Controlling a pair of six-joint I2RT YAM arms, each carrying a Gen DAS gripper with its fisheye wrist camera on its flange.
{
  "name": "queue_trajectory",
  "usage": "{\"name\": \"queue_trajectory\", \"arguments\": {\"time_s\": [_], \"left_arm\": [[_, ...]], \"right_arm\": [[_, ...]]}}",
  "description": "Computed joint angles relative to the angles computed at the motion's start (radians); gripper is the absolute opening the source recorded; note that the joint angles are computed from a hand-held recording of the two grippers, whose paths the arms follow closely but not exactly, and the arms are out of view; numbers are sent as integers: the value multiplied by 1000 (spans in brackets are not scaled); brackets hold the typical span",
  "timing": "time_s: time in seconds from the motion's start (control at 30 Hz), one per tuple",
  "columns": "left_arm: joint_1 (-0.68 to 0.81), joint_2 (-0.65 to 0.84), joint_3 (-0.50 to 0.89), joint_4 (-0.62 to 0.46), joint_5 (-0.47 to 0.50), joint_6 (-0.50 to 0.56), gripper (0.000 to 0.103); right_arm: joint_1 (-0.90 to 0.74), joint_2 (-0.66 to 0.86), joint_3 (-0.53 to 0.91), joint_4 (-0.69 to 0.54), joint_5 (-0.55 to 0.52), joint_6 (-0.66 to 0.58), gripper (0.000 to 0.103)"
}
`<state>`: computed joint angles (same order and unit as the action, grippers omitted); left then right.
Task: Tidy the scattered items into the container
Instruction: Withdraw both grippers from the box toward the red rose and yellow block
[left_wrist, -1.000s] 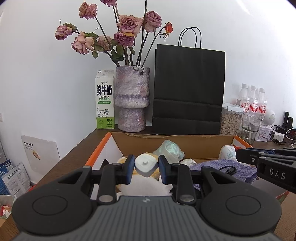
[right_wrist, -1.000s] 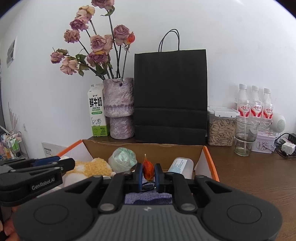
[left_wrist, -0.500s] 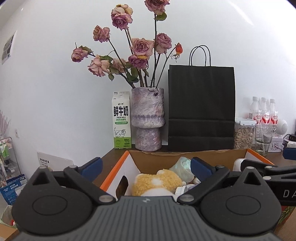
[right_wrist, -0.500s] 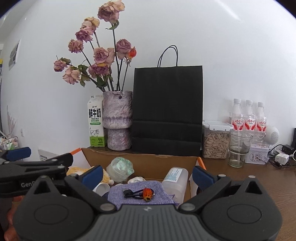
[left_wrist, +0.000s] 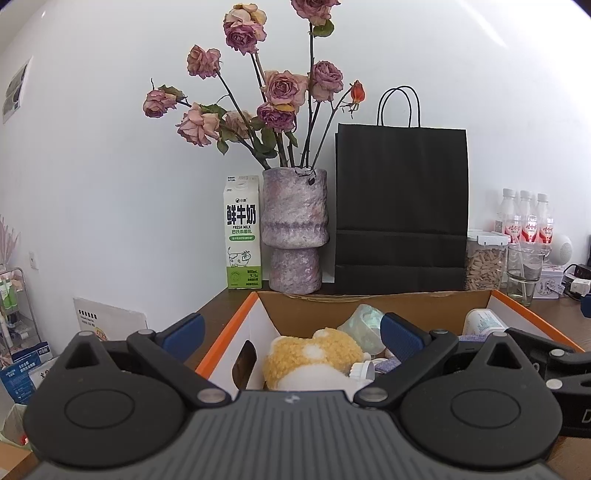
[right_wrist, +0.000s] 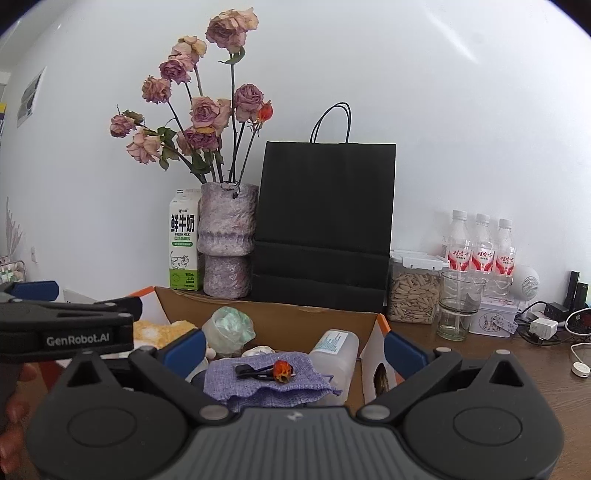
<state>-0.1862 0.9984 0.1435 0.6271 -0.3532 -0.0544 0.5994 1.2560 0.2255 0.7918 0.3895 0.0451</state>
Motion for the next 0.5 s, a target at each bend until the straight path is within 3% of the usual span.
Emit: {"name": "queue_trajectory", "arguments": {"time_s": [0.3,0.5], "left_arm": [[-11,-227,-67,-150,18,12,103],[0,-448,-100,-342,58,8,103]], "right_arm": [[50,-165,-63,-121,34,-6,103],[75,-311,-102,-265,52,16,103]]}}
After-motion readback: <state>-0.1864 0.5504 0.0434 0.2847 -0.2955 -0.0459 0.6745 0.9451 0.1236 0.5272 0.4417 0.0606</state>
